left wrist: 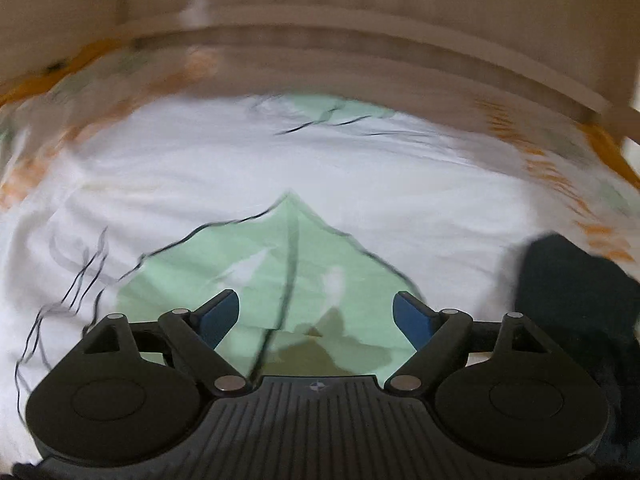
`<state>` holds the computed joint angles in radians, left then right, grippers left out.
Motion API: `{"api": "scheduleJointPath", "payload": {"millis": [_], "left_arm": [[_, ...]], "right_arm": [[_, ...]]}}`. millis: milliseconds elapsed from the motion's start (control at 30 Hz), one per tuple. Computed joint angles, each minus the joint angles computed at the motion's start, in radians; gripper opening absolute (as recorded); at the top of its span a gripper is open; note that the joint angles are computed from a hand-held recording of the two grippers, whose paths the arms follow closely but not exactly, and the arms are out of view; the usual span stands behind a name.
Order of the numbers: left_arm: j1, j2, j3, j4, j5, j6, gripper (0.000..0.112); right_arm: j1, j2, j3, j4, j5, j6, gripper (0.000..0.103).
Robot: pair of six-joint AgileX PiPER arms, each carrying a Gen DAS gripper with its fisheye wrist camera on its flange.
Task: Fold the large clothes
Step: 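Grasp the hoodie edge with the left tool while the right tool grasps beside it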
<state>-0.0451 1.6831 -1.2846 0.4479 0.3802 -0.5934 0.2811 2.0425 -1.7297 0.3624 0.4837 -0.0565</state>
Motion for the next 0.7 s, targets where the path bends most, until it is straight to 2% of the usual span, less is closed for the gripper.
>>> {"api": "scheduleJointPath", "payload": {"millis": [167, 200, 233, 300, 400, 467, 500, 533, 567, 600, 700], "left_arm": [[-0.092, -0.057, 0.074, -0.213, -0.16, 0.449, 0.085], [-0.111, -0.064, 0.092, -0.211, -0.199, 0.502, 0.085], [-0.142, -0.065, 0.099, -0.17, -0.224, 0.517, 0.085], [-0.202, -0.045, 0.078, 0.006, -0.211, 0.427, 0.085], [-0.286, 0.012, 0.003, 0.223, -0.103, 0.27, 0.084], [-0.325, 0.064, -0.053, 0.256, -0.012, 0.282, 0.069], [-0.34, 0.105, -0.109, 0.236, 0.058, 0.324, 0.051], [-0.342, 0.133, -0.145, 0.197, 0.097, 0.378, 0.038], [-0.344, 0.148, -0.158, 0.191, 0.11, 0.393, 0.03], [-0.342, 0.153, -0.146, 0.222, 0.09, 0.367, 0.014], [-0.316, 0.117, -0.1, 0.397, 0.013, 0.101, 0.01]], "right_arm": [[0.004, 0.032, 0.01, -0.064, -0.024, 0.056, 0.063], [0.005, 0.03, 0.018, -0.061, -0.031, 0.052, 0.063], [0.005, 0.024, 0.029, -0.056, -0.04, 0.042, 0.063], [0.003, 0.018, 0.042, -0.038, -0.048, 0.007, 0.063], [-0.003, 0.009, 0.058, 0.002, -0.054, -0.034, 0.063], [-0.008, 0.006, 0.068, 0.033, -0.059, -0.064, 0.063], [-0.008, 0.004, 0.073, 0.044, -0.062, -0.077, 0.063], [-0.01, 0.003, 0.078, 0.057, -0.065, -0.092, 0.063], [-0.011, 0.005, 0.08, 0.071, -0.068, -0.106, 0.063], [-0.012, 0.004, 0.084, 0.084, -0.07, -0.12, 0.063], [-0.016, 0.003, 0.091, 0.122, -0.072, -0.16, 0.064]]}}
